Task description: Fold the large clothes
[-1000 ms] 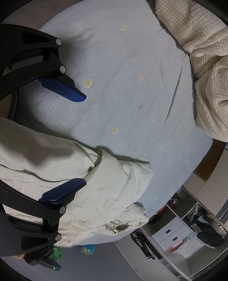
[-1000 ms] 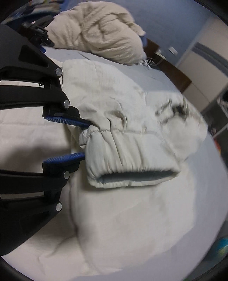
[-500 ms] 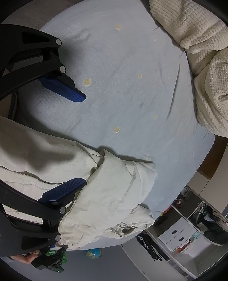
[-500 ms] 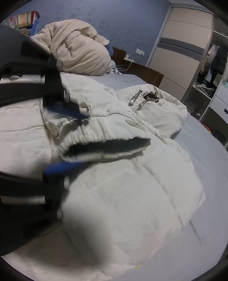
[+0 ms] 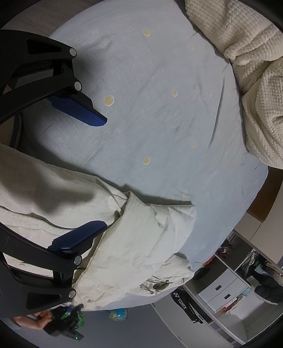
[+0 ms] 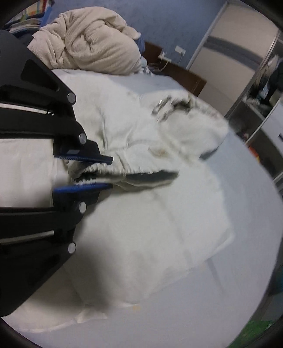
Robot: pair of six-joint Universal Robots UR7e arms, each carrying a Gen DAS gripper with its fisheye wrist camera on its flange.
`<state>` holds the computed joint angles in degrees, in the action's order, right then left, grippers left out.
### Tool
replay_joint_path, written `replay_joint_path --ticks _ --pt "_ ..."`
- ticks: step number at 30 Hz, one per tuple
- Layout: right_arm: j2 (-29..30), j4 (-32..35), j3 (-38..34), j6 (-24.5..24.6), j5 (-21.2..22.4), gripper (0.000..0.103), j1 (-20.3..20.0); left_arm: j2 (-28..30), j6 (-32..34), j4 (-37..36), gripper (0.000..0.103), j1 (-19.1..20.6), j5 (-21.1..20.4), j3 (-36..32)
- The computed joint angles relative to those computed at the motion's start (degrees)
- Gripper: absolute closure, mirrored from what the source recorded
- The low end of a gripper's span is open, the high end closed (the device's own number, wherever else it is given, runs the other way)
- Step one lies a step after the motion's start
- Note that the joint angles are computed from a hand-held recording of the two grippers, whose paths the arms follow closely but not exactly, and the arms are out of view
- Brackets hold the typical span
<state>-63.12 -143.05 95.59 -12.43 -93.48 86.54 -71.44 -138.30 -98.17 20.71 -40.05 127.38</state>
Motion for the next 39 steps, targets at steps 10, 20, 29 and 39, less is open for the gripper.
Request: replay_joint_path --ticks 10,20,29,39 --pt "-3.7 2.2 0.5 -4.9 1.3 0.062 -2.1 1.0 3.0 -1.8 0.015 1.2 -1.0 -0.8" --pt "-7.5 6.5 -0.9 -9.6 6.0 0.060 -5.1 3.4 9.0 -0.9 0.012 2.9 -2.5 -4.1" --pt "-3.0 13.2 -9.1 -13.1 5.2 0.053 -3.7 6.6 33.2 -12.1 0.012 7.9 -1.9 -9.0" --pt "10.2 23.4 -27.1 -12.6 5.0 0.046 -0.3 15.8 66.5 -28.9 0.009 17.6 3.6 -22.4"
